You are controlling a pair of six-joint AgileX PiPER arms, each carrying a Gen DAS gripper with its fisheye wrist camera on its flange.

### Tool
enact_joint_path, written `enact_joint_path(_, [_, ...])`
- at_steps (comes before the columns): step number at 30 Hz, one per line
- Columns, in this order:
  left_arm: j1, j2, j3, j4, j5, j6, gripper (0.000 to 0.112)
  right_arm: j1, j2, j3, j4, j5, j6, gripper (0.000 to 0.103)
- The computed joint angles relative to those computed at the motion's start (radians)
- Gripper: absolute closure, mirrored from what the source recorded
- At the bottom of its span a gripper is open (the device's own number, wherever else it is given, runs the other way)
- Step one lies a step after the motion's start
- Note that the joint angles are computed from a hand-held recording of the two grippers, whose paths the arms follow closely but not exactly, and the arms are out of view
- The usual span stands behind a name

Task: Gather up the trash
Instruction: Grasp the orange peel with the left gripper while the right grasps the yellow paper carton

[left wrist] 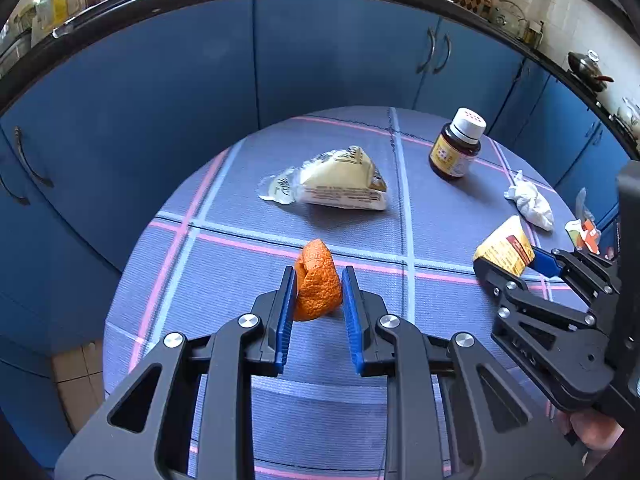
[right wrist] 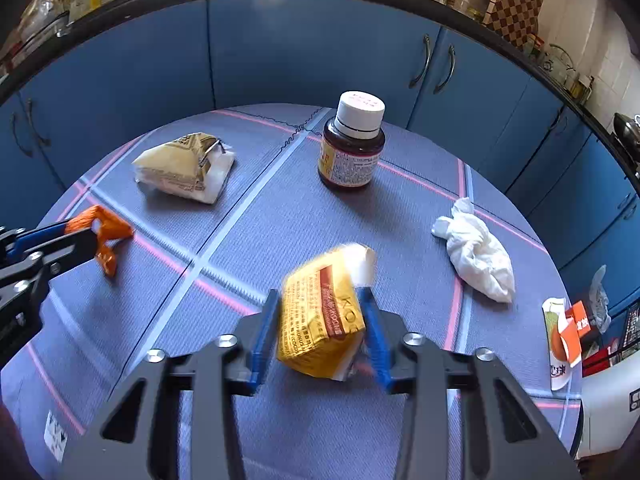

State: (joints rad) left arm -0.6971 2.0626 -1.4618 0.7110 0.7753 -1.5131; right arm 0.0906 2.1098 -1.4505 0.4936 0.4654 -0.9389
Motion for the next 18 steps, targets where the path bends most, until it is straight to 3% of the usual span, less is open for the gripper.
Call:
enact_joint_path(8, [-0.057,0.027,-0.104,-0.011,0.073,0.032,0.088,-0.110,-0.118,0.102,0.179,0.066,-0.202,0.067])
enact_joint_path(18, [-0.172,0.113,-0.380,-0.018,0.264,0.129,0.090,-0.288,-0.242,0.180,0.317,0.167,-0.384,0.067])
